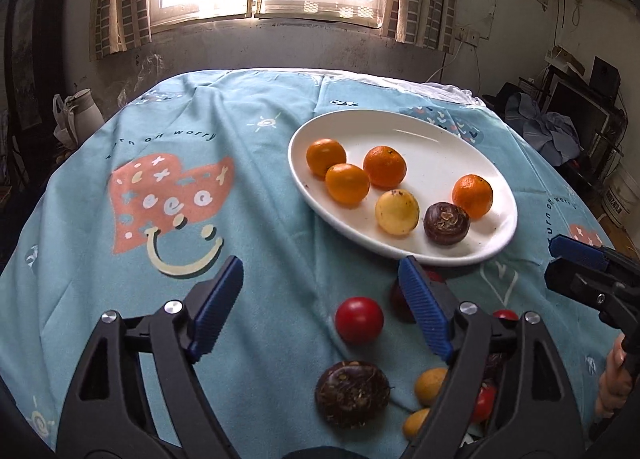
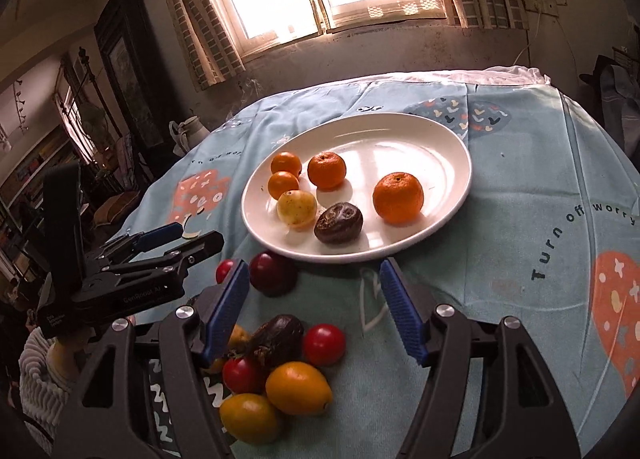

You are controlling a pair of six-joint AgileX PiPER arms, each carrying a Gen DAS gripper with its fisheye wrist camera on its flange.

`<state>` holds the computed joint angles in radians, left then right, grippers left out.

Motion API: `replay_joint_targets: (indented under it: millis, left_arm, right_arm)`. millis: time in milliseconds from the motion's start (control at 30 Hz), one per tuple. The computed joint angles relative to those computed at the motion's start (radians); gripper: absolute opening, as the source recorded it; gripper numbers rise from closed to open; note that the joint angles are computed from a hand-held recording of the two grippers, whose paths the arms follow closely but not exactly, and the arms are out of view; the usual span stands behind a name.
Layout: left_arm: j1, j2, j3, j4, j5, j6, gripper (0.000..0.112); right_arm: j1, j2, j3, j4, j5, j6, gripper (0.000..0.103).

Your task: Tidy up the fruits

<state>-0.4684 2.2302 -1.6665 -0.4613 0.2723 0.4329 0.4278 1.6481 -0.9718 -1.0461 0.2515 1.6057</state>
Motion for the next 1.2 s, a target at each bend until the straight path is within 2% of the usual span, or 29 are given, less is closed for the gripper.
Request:
replay_joint_targets:
  millis: [67, 167, 300, 400, 467, 500, 667, 700, 800, 867, 900, 933, 1000, 1100, 1133, 1200]
  left_arm:
    - [0.009, -0.019, 0.044, -0.057, -0.012, 0.057, 0.082]
    - [0.002, -0.017, 0.051, -0.03, -0.011, 0.052, 0.082]
    - [-0.025, 0.0, 0.038, 0.059, -0.001, 0.022, 0.081]
    - [-0.029, -0.003, 0.047, -0.047, 0.0, 0.168, 0.062]
    - [-0.034, 0.005, 0.041, -0.042, 0.002, 0.186, 0.042]
    - [-0.04, 0.009, 0.038, -0.008, -0.005, 0.168, 0.039]
    - [-0.037, 0.021, 0.019, -0.136, 0.025, 0.357, 0.037]
    - [-0.036, 0.029, 0.003, -0.142, 0.051, 0.381, 0.037]
    - [-0.044, 0.039, -0.012, -0.076, 0.058, 0.36, 0.037]
    - [-0.047, 0.064, -0.055, 0.067, 0.083, 0.222, 0.037]
    - [-0.039, 0.088, -0.099, 0.11, 0.125, 0.164, 0.037]
    - [-0.026, 0.113, -0.147, 0.113, 0.175, 0.137, 0.037]
    - [0.001, 0.133, -0.184, 0.031, 0.225, 0.187, 0.037]
    - [-0.004, 0.132, -0.178, 0.053, 0.215, 0.174, 0.036]
    - [-0.007, 0.127, -0.167, 0.058, 0.202, 0.173, 0.031]
    - [-0.001, 0.117, -0.151, 0.016, 0.19, 0.209, 0.03]
  right_arm:
    - [0.004, -0.019, 0.037, -0.082, -0.006, 0.106, 0.069]
    - [-0.014, -0.032, 0.064, -0.13, -0.01, 0.185, 0.068]
    - [-0.043, -0.025, 0.065, -0.06, -0.037, 0.139, 0.068]
    - [-0.038, -0.019, 0.058, -0.021, -0.034, 0.097, 0.068]
    - [-0.035, -0.017, 0.054, -0.003, -0.032, 0.078, 0.068]
    - [-0.036, -0.016, 0.053, 0.004, -0.031, 0.072, 0.068]
    - [-0.039, -0.017, 0.055, 0.017, -0.031, 0.062, 0.068]
    - [-0.042, -0.016, 0.055, 0.026, -0.032, 0.052, 0.068]
    - [-0.045, -0.007, 0.045, 0.089, -0.028, -0.01, 0.068]
    - [-0.047, -0.006, 0.044, 0.1, -0.03, -0.021, 0.068]
    - [-0.046, -0.006, 0.044, 0.099, -0.029, -0.022, 0.068]
    - [-0.046, -0.006, 0.044, 0.098, -0.03, -0.021, 0.068]
    - [-0.045, -0.005, 0.045, 0.096, -0.031, -0.02, 0.068]
    - [-0.042, -0.003, 0.043, 0.099, -0.028, -0.023, 0.068]
    - [-0.042, -0.002, 0.042, 0.105, -0.028, -0.029, 0.068]
    - [-0.044, 0.0, 0.041, 0.13, -0.037, -0.056, 0.068]
